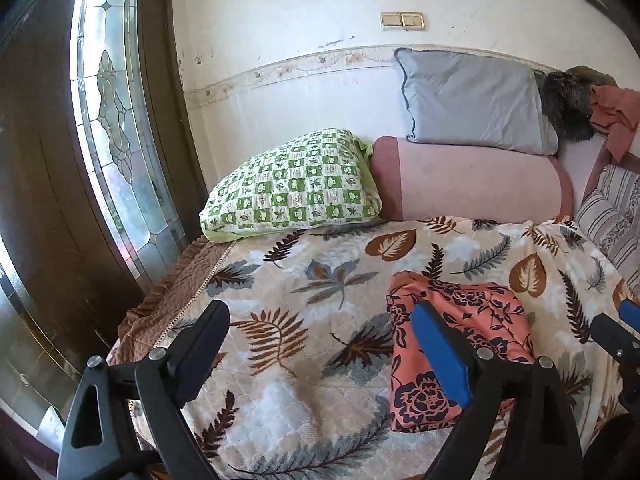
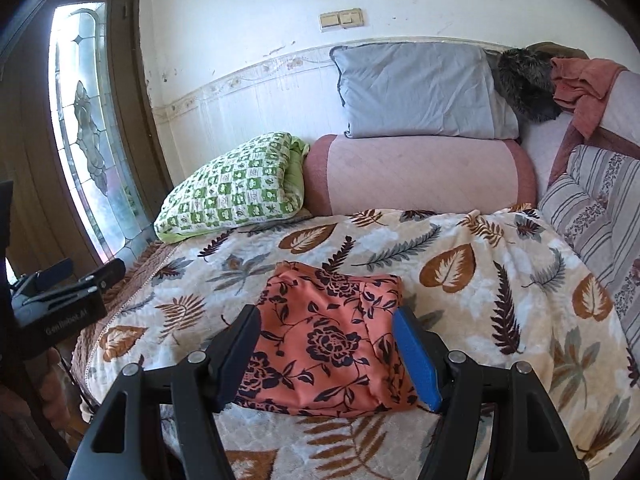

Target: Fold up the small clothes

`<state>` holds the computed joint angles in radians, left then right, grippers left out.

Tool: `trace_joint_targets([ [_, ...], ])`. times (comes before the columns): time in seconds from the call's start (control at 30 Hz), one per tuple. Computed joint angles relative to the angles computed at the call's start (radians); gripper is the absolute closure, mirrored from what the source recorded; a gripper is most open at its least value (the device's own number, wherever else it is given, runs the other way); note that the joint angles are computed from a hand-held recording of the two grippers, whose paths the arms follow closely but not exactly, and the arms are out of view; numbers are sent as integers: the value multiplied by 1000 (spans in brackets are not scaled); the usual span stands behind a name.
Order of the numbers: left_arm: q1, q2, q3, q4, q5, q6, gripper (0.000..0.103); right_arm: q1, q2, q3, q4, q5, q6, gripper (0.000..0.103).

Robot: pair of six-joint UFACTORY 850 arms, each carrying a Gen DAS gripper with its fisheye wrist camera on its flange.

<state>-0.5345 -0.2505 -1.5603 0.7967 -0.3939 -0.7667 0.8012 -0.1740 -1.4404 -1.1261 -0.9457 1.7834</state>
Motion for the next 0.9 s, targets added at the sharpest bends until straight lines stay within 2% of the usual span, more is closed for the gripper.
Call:
trace_joint_targets([
  [0.37,10,17,28,-14,5,11,10,-10,-42,-46,70,-23,-65,31],
  [0.47,19,24,35,-72,26,73,10,-15,-45,-46,89,-17,-67,31],
  [0.9,33,63,67,-9,55,-10,10,1,-60,-77,78,-37,-70,31],
])
